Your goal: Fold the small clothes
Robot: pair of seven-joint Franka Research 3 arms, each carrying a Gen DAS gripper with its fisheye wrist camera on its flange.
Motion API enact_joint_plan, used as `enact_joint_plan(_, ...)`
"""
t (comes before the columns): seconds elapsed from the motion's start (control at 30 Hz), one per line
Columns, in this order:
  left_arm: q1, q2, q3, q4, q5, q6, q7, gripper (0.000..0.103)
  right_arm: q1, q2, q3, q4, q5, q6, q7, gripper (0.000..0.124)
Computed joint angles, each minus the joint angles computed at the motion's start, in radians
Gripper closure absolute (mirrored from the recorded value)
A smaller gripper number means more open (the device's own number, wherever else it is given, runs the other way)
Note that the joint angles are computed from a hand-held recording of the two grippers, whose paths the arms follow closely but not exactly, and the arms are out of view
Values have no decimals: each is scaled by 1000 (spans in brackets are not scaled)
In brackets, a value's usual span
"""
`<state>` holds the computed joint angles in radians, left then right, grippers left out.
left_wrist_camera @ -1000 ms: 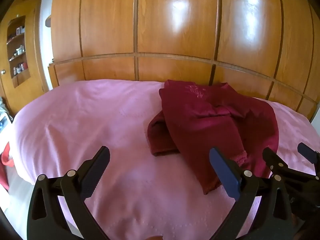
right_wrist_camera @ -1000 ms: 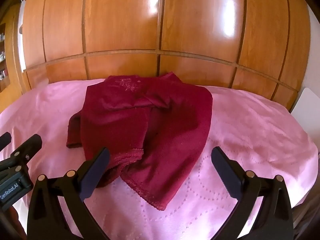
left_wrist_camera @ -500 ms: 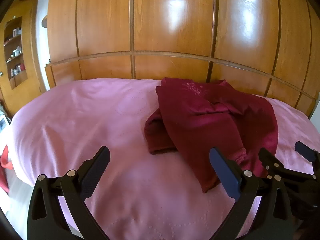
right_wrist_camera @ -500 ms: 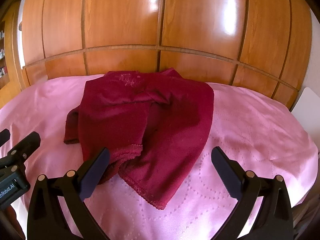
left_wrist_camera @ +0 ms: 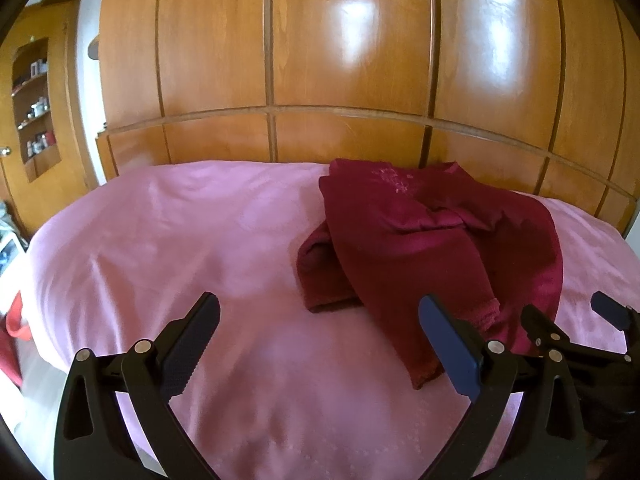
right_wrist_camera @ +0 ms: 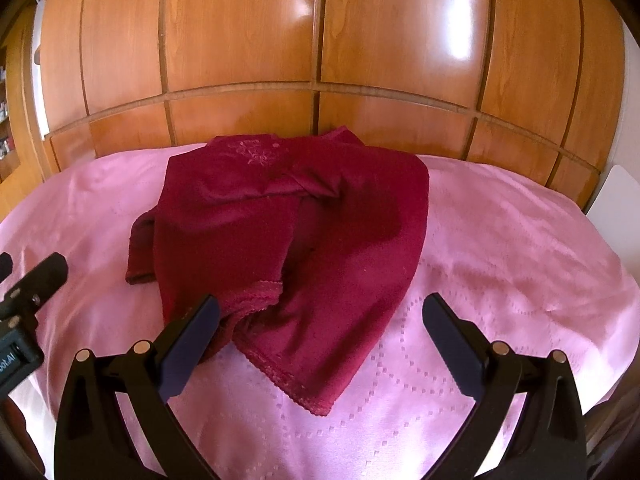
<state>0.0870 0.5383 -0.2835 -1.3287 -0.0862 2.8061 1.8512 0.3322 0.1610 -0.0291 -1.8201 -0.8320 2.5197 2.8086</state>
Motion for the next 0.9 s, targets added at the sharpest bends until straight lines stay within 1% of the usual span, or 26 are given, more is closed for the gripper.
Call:
enact_joint_plan(0.27, 0, 8, 7, 16, 6, -12, -7, 4, 2, 6, 0, 8, 23, -1, -26, 23)
enact_joint_plan(0.5, 2, 17, 7, 37, 6, -30, 1, 4, 5, 6, -1, 6, 24, -5, -26, 23)
enact_joint_plan(0.9, 2, 20, 8, 45, 3, -34, 4, 4, 7, 9, -3, 3, 27, 4, -21, 23)
